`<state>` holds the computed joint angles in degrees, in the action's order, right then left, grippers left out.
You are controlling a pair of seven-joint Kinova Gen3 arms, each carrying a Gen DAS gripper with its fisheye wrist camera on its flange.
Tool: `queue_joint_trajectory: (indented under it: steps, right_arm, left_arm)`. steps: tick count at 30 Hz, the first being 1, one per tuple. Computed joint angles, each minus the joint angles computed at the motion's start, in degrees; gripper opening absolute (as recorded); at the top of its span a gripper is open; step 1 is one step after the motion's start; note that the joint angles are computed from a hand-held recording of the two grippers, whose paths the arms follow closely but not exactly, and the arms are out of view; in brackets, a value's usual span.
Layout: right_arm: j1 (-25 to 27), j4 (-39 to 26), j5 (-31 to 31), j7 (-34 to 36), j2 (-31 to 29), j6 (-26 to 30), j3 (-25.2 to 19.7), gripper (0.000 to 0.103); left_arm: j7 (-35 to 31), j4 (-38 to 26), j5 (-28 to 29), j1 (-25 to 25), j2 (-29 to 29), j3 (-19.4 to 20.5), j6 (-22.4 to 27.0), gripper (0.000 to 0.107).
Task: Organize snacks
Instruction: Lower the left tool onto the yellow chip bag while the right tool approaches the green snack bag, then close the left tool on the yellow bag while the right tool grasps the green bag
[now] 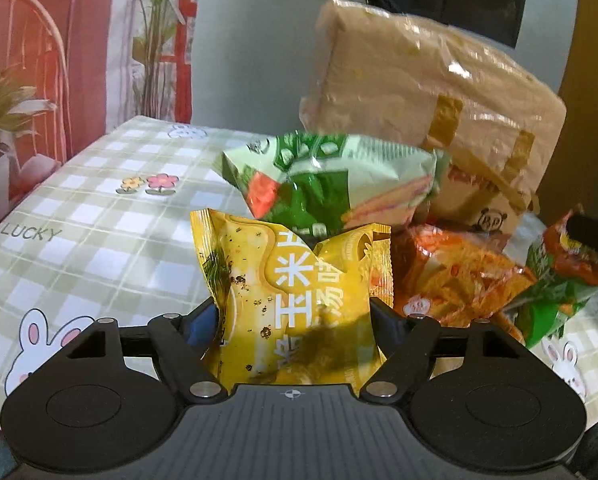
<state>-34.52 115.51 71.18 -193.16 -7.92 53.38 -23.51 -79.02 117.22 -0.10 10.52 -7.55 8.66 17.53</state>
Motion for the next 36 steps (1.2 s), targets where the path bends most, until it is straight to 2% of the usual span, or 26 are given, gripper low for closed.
queue_joint_trajectory:
  steps: [7,15,22,25,30,36]
  right_arm:
    - [-0.2,-0.3,-1.7,-1.6,1.6,3.6,0.7,0.102]
    - [0.6,0.5,-5.0,-1.2,2.7,0.8,3.3,0.095]
    - [2.1,1.2,-7.3,-0.9,0.9,-1.1,3.3,0.086]
    - [2.5,1.5,-6.2,-3.5,-0.1,0.7,1.9,0.083]
    - [1.7,1.3,-3.0,-7.6,-0.8,7.0,-0.7,0.082]
    - [0.6,1.1,-1.0,-7.4,-0.8,9.5,-1.2,0.082]
  left_arm:
    - [6.0,1.1,-5.8,-3.4,-1.7,4.1,-2.1,0.079]
    - [2.5,2.4,-3.6,-0.5,-2.9,1.0,-3.6,0.079]
    - [1.8,3.4,-2.8,-1.9,-4.8,2.4,-5.4,0.079]
    - [2.0,4.0,-2.8,-2.8,-5.9,3.2,-6.4,0.079]
    - [2.6,4.8,-3.2,-5.4,-7.8,5.7,-8.3,0.079]
    - [4.2,4.8,-4.0,-10.5,-9.2,10.0,-9.1,0.079]
